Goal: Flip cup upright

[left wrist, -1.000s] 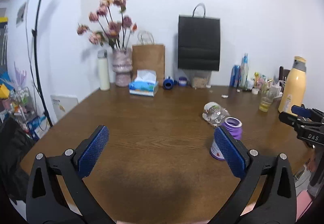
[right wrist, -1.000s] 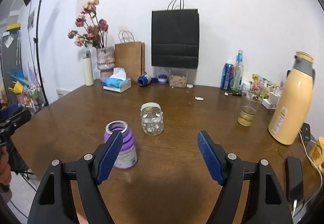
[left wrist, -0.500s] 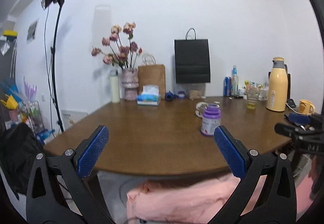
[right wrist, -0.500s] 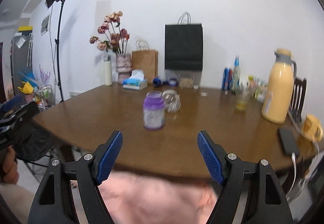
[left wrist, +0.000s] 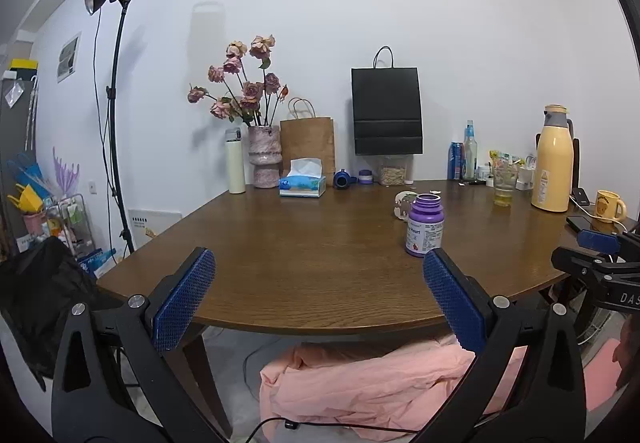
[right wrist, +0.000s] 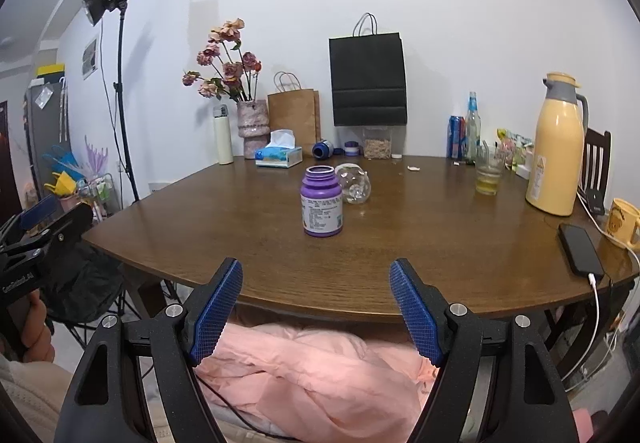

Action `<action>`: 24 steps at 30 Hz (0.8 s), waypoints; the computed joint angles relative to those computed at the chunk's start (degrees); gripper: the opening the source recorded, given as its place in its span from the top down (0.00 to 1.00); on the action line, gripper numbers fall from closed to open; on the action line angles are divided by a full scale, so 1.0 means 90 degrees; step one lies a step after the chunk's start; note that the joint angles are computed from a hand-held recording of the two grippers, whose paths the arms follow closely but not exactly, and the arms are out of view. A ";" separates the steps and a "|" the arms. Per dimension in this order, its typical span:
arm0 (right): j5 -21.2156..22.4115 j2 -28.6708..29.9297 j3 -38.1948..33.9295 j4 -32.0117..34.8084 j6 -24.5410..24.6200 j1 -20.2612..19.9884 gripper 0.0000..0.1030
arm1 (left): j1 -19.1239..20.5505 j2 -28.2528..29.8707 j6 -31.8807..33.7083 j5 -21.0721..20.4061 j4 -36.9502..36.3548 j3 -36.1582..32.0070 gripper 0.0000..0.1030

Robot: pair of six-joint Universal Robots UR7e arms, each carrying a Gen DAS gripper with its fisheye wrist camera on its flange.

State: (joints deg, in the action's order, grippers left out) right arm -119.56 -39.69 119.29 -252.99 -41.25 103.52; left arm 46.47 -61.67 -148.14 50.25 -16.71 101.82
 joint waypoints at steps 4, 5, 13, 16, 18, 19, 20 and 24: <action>-0.0017 0.0003 -0.0026 0.0067 0.0033 0.0006 0.21 | 0.0000 -0.0038 0.0049 0.0002 -0.0059 0.0049 0.00; -0.0009 -0.0003 -0.0023 0.0072 0.0049 0.0003 0.21 | -0.0004 -0.0035 0.0051 -0.0002 -0.0058 0.0045 0.00; 0.0043 -0.0032 0.0030 0.0097 0.0131 -0.0042 0.21 | 0.0005 -0.0047 0.0067 0.0020 -0.0036 0.0037 0.00; 0.0046 -0.0020 0.0029 0.0095 0.0099 -0.0032 0.21 | 0.0012 -0.0056 0.0069 0.0020 -0.0049 0.0047 0.00; 0.0064 -0.0016 0.0031 0.0098 0.0079 -0.0031 0.21 | 0.0015 -0.0059 0.0077 0.0024 -0.0053 0.0052 0.00; 0.0066 -0.0013 0.0030 0.0103 0.0077 -0.0033 0.21 | 0.0015 -0.0063 0.0085 0.0029 -0.0066 0.0062 0.00; 0.0067 -0.0011 0.0030 0.0114 0.0082 -0.0036 0.21 | 0.0015 -0.0055 0.0067 0.0029 -0.0036 0.0044 0.00; 0.0079 -0.0032 0.0039 0.0160 0.0124 -0.0060 0.21 | 0.0011 -0.0054 0.0072 0.0017 -0.0048 0.0047 0.00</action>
